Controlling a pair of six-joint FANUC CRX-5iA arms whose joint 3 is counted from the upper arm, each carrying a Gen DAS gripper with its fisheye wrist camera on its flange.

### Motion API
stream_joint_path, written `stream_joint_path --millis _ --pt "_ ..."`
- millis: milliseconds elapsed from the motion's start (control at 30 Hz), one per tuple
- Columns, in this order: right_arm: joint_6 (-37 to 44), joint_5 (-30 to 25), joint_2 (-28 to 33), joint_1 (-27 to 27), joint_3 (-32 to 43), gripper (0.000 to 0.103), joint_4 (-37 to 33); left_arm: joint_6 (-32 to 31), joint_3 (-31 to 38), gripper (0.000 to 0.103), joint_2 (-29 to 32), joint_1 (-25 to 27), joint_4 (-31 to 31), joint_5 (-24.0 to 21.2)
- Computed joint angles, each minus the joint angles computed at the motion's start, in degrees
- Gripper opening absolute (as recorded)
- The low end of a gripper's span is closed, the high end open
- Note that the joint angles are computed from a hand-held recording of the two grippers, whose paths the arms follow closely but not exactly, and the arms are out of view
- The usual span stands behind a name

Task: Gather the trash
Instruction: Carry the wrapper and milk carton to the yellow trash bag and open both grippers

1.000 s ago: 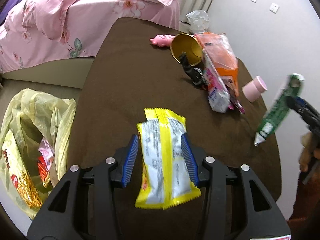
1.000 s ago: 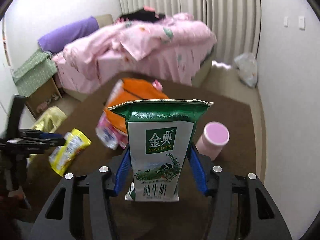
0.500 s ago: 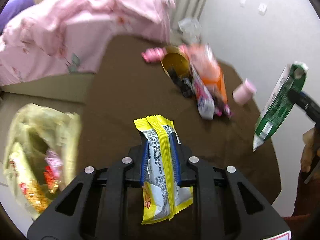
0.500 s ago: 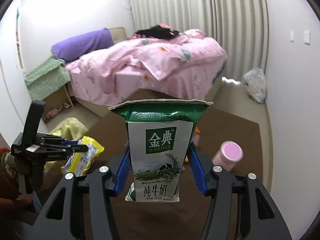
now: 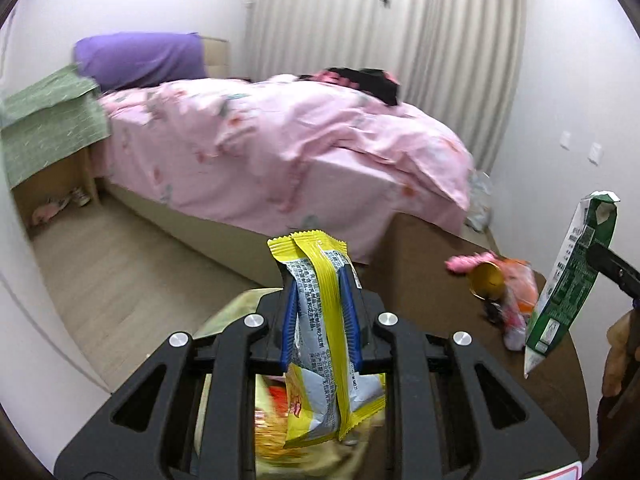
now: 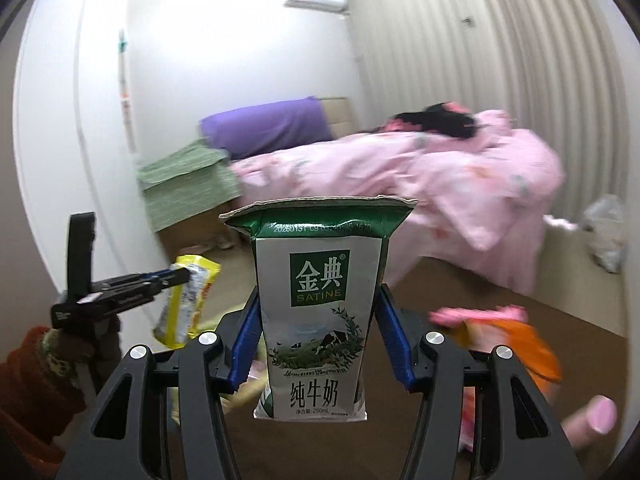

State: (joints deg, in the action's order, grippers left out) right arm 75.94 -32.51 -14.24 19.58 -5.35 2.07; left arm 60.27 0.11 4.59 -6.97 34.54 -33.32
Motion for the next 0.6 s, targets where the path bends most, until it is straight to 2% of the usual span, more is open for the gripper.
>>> stream_joint_path --millis 167,200,367,400,467,600 --pt "11.2 -2.7 8.4 0.2 9.1 0.052 -11.8 -3.2 -4.7 0.02 0.5 3.3 7.6 0.8" --pt "14.5 -4.0 11.2 -0.2 12.1 0.052 -16.0 -4.3 -6.0 0.02 0.4 3.6 9.4 1.5" --pt "21.0 -6.7 18.9 -0.9 19.6 0.052 -25.8 -8.3 -12.0 0.02 -0.1 4.3 17.7 6.1" --pt "20.9 -6.8 19.8 -0.7 20.1 0.052 -26.0 -7.8 -12.1 0.02 0.3 4.7 18.2 5.2" --pt "21.1 -8.3 21.9 -0.6 21.7 0.052 -27.0 -5.0 -11.6 0.02 1.3 5.8 15.5 0.8" --pt "22.0 -11.4 25.6 -1.2 24.4 0.052 -28.1 -4.3 -9.8 0.018 3.6 5.1 10.6 -2.7"
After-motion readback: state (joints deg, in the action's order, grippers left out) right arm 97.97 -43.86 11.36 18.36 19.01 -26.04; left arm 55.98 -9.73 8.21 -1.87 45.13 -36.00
